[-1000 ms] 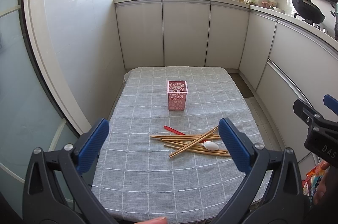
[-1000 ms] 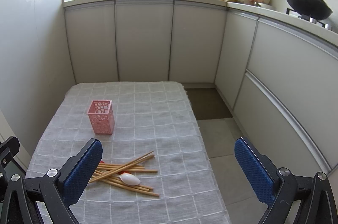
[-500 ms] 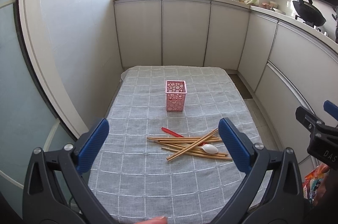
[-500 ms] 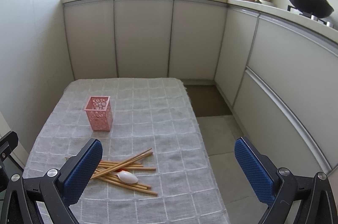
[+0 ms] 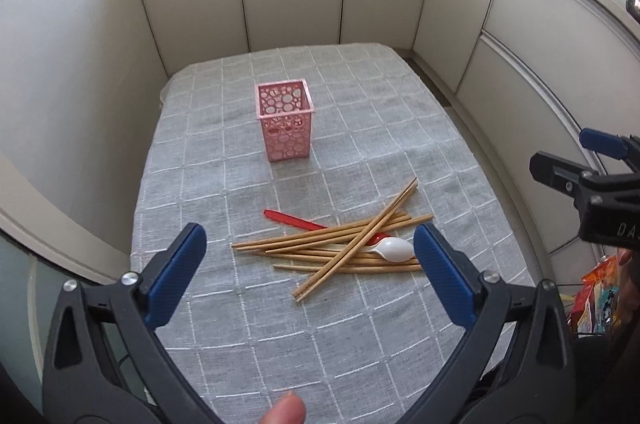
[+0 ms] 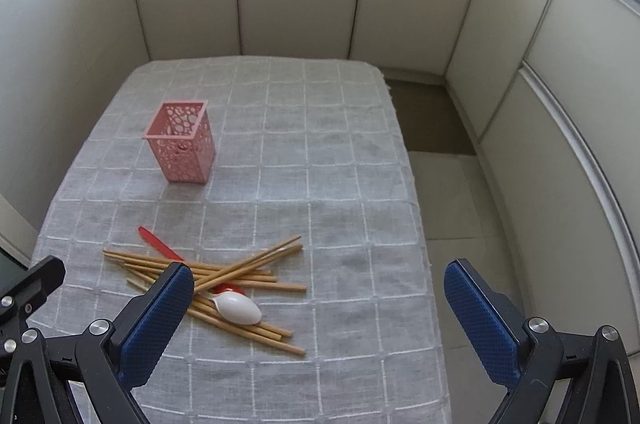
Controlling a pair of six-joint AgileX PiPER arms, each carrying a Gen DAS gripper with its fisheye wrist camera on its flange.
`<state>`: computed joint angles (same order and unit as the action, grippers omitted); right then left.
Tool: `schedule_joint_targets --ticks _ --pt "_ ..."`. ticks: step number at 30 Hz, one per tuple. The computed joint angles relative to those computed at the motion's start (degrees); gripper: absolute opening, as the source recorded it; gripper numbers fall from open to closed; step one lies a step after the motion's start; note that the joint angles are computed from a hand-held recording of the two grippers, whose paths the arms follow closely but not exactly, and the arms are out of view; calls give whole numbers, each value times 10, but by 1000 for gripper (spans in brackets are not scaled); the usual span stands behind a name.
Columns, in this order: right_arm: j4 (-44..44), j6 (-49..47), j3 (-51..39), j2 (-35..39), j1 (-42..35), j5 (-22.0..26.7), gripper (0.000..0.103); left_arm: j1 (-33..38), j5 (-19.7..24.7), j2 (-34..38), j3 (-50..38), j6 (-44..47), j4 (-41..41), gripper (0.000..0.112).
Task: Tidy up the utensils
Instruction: 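Lower the left tool and grasp a wooden chopstick while the right tool grasps another chopstick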
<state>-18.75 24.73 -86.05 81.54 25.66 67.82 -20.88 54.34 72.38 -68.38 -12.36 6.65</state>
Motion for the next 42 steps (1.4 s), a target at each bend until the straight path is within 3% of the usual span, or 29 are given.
schedule_joint_targets --ticks 6,15,23,27,33,39,42 --pt "92 -60 25 71 -89 -49 103 19 -23 141 -45 90 -91 97" --pt "213 -137 -4 166 -198 -59 92 14 -18 345 -157 215 -234 55" --pt "247 -165 -30 227 -237 -48 90 -7 2 433 -236 259 -263 27" --pt "266 -179 -32 237 -245 -47 89 -8 11 458 -259 260 -271 15" --pt "320 -204 -30 253 -262 -49 86 5 -22 446 -243 231 -268 7" --pt "399 -218 -32 279 -264 -53 74 20 -35 376 -195 205 -243 7" --pt "435 -218 -36 297 -249 -61 62 27 -30 337 -172 185 -219 7"
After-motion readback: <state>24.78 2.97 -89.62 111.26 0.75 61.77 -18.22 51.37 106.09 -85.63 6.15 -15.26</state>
